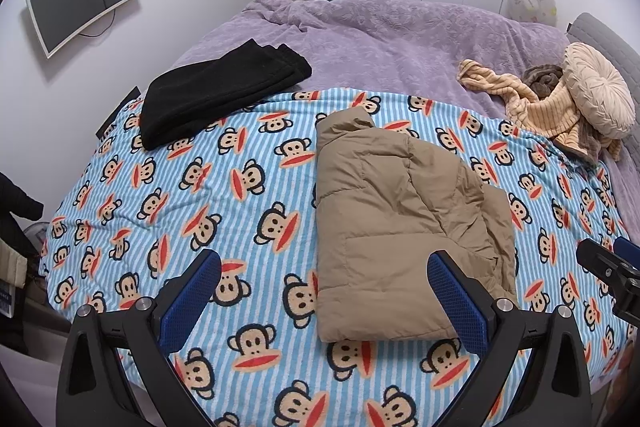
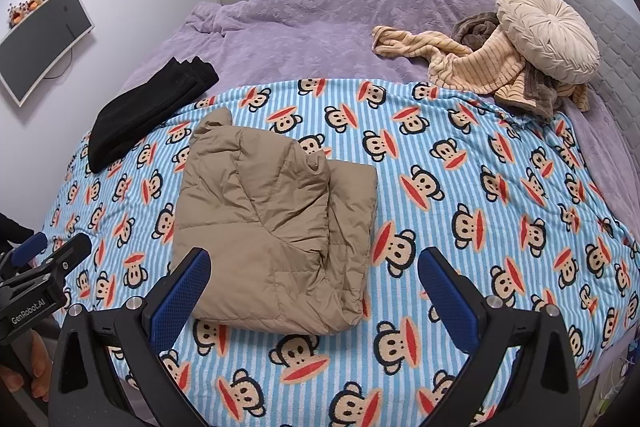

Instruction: Fold large clothes

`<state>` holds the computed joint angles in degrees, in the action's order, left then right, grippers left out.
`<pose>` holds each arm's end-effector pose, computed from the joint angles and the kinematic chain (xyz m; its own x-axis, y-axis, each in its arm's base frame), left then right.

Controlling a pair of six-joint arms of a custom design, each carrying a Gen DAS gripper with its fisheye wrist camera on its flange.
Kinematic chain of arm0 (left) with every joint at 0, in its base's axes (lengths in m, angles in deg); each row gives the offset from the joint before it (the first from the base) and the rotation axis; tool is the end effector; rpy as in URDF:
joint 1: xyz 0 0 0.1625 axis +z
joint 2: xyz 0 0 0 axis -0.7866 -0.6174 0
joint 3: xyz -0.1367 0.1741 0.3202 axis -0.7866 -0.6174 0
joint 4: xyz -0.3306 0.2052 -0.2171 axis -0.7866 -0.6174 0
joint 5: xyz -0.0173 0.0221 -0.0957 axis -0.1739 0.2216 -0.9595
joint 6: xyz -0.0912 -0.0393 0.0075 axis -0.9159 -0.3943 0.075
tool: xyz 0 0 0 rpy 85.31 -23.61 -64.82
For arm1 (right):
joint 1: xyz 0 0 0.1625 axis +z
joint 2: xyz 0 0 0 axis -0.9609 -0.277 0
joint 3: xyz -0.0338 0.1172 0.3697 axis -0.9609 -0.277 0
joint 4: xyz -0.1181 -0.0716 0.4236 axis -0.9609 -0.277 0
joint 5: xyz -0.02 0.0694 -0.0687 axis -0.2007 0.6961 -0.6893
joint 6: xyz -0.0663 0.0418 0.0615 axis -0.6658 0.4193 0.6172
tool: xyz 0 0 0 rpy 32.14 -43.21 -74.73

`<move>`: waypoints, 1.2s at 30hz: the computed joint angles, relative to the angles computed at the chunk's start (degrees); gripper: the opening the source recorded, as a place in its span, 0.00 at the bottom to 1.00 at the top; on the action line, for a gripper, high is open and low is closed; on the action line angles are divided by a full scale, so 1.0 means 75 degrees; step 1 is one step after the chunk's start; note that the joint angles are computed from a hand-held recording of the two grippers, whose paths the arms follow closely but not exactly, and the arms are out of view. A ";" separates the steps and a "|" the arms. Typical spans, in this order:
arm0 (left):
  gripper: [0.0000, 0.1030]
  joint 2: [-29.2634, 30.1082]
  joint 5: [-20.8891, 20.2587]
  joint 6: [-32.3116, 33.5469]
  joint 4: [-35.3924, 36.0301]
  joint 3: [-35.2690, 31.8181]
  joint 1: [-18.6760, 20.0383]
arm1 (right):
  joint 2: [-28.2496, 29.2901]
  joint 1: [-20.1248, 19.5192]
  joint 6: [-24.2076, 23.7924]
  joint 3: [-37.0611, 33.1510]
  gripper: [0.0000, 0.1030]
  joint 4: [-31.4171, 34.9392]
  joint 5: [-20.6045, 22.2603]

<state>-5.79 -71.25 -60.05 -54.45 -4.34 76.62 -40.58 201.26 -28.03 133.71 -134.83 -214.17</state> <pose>-0.5305 -0.4530 0.2569 -0.5641 0.5929 -0.5748 0.7463 0.6640 -0.0475 0.2615 -0.2727 0.4913 -0.6799 0.5656 0.4666 -0.0210 0.6211 -0.7834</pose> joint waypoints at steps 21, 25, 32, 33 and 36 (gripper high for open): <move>1.00 0.0041 -0.0003 0.0010 0.0023 -0.0043 0.0010 | -0.0017 -0.0017 -0.0033 0.0030 1.00 -0.0076 0.0001; 1.00 0.0059 -0.0003 0.0003 0.0038 -0.0068 0.0014 | -0.0012 -0.0017 -0.0029 0.0039 1.00 -0.0092 0.0002; 1.00 0.0051 0.0029 -0.0034 0.0043 -0.0042 0.0012 | -0.0009 -0.0018 -0.0012 0.0030 1.00 -0.0078 0.0004; 1.00 0.0040 0.0029 -0.0041 0.0036 -0.0025 0.0013 | -0.0011 -0.0023 -0.0025 0.0027 1.00 -0.0081 0.0006; 1.00 0.0053 0.0020 -0.0042 0.0048 -0.0044 0.0020 | -0.0012 -0.0021 -0.0027 0.0036 1.00 -0.0087 0.0009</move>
<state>-5.39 -71.10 -60.37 -54.10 -4.67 76.77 -40.67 201.10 -28.24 133.98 -135.48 -214.10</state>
